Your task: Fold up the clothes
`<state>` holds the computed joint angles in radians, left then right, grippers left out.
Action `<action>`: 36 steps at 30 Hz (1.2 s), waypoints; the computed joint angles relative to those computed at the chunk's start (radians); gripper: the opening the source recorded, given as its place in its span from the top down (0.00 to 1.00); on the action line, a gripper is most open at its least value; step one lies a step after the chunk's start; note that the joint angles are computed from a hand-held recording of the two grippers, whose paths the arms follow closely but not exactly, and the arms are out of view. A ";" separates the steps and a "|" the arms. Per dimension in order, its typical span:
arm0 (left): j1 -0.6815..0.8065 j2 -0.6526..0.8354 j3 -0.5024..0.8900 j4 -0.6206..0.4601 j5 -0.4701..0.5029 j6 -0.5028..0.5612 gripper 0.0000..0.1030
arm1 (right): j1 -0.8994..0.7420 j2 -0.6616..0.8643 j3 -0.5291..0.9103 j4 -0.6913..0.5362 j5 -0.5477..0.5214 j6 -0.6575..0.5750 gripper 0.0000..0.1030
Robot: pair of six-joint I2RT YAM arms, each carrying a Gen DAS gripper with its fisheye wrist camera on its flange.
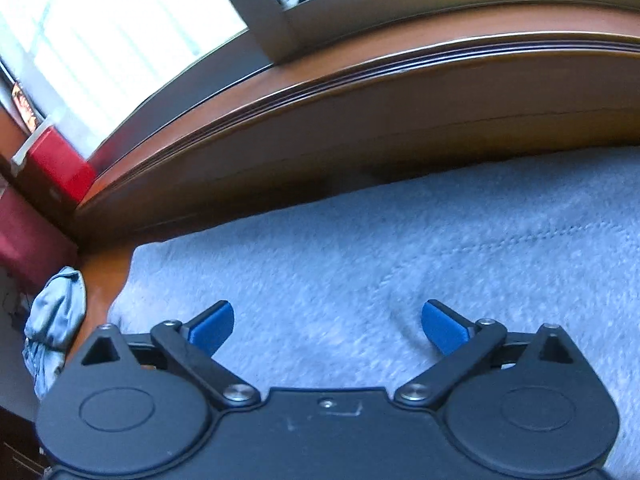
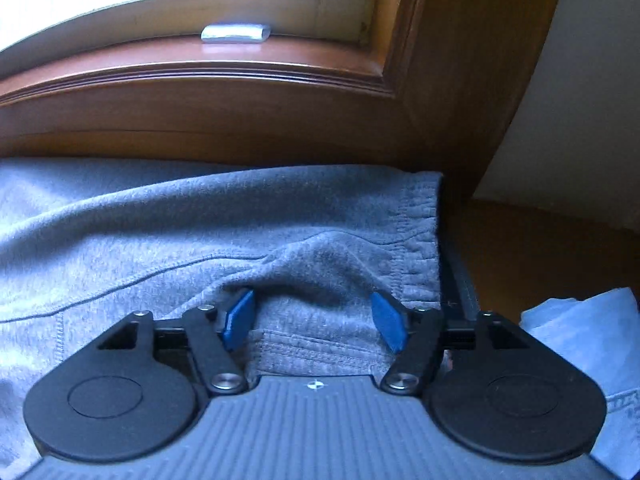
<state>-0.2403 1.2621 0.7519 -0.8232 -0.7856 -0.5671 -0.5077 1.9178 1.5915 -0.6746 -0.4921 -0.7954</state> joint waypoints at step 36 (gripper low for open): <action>-0.503 -0.170 0.004 -0.570 -0.040 -0.665 0.03 | -0.180 -0.498 -0.434 -0.429 -0.352 -0.373 0.36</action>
<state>-0.7433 1.0925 0.7559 -1.3935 -0.8259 -1.2316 -0.6876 1.4196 1.1572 -1.1033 -0.8437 -1.1688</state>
